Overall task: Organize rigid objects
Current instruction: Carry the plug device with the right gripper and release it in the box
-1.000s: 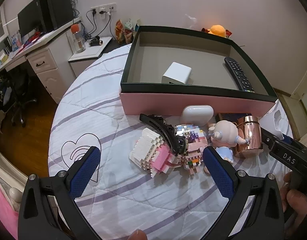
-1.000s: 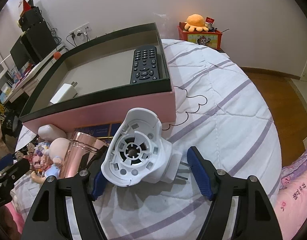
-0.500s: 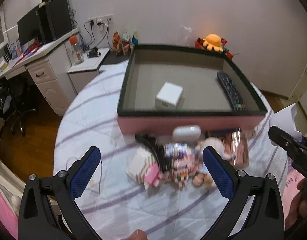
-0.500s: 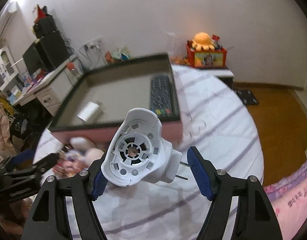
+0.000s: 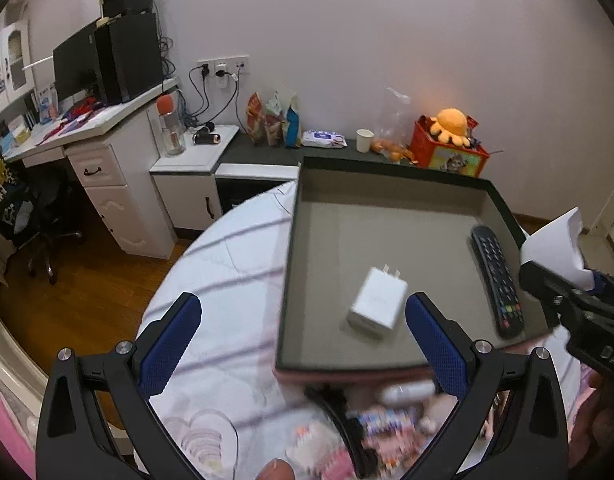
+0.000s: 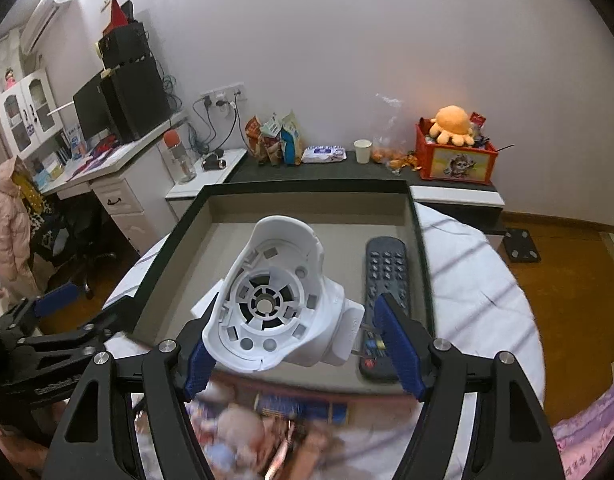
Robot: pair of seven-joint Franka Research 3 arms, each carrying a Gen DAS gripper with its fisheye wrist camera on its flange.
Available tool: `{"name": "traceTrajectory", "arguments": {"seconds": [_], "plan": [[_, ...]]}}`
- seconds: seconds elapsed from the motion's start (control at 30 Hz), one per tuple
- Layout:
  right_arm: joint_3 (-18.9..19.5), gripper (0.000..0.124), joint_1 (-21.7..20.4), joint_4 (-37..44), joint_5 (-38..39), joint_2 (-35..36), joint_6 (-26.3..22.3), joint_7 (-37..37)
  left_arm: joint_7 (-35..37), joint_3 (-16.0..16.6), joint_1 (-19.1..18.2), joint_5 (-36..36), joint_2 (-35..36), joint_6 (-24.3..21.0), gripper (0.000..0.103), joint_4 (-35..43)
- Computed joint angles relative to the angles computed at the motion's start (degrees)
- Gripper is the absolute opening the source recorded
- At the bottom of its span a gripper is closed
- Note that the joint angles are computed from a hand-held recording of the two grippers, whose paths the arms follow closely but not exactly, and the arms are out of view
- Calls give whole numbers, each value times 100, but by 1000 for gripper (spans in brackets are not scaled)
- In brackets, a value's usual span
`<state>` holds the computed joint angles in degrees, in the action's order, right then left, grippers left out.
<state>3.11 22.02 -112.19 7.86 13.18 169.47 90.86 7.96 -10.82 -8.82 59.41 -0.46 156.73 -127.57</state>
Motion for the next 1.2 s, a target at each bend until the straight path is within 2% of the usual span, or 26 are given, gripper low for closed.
{"name": "traceTrajectory", "arguments": {"seconds": [0.3,0.5,0.63,0.67,0.8,0.97,1.2], "plan": [[-171,74,131,1453,-241,1220,-954,149,162,194,31,-113,506,91,103,351],[-230,74,147,1826,-333,1504,-1379,207,309,299,-17,-292,703,165,103,449],[-377,75,276,1861,-552,1487,-1458,440,368,332,-65,-350,722,185,103,471],[-452,81,337,1834,-669,1464,-1451,551,336,337,-80,-318,691,184,103,445],[-436,82,308,1752,-770,1390,-1394,710,259,322,-84,-250,552,168,103,338],[-389,94,274,1414,-847,1116,-1091,730,83,248,-61,-123,308,149,103,143],[-358,94,281,699,-831,540,-531,775,-217,54,3,136,-154,92,103,-204]]}}
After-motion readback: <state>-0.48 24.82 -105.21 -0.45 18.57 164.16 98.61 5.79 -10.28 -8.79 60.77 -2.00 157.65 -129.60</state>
